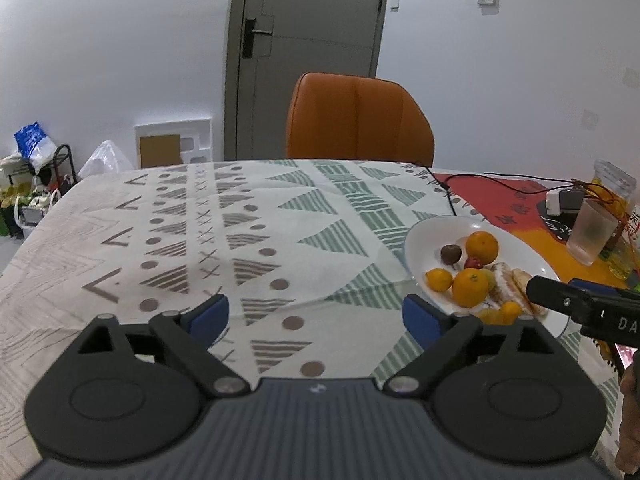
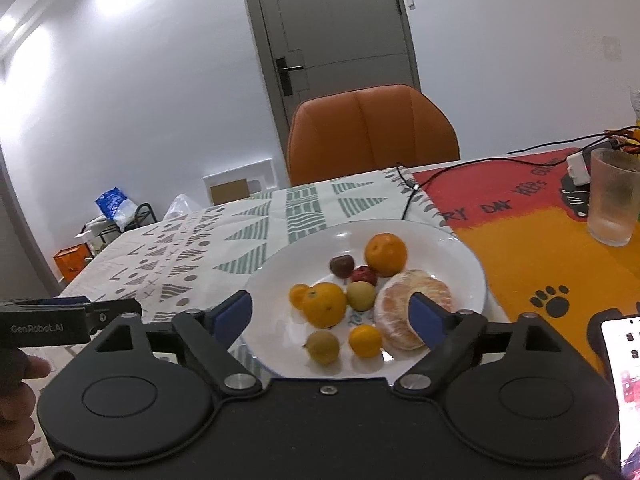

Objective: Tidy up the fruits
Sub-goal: 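Open both tools over the plate and withdraw them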

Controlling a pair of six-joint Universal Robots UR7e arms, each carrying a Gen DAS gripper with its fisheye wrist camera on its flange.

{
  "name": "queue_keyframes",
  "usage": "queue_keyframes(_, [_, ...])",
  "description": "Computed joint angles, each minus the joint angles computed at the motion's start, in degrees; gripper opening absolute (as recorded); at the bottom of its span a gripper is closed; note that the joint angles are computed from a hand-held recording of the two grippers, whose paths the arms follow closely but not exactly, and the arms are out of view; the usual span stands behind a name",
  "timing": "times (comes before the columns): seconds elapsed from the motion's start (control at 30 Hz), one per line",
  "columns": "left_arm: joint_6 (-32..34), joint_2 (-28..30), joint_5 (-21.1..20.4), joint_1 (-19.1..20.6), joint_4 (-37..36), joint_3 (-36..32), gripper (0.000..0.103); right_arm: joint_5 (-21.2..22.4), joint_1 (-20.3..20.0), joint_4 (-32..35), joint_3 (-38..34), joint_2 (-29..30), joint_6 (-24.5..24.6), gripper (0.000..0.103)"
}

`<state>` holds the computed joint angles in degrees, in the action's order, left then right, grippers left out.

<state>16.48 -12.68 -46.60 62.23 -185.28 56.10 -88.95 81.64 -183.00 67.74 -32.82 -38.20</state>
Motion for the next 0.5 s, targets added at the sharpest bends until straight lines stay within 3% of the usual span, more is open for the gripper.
queue_keyframes(0.17, [-0.71,-1.85,1.85,-0.34,-1.59,3.19,0.098,0.91,0.33,-0.37,1.68,-0.81,0.36,0.103])
queue_keyframes(0.5, [-3.0,-5.78,4.9,-1.31,-4.23,10.25,0.098,1.67,0.77,-0.81,5.39,-2.76,0.67,0.103])
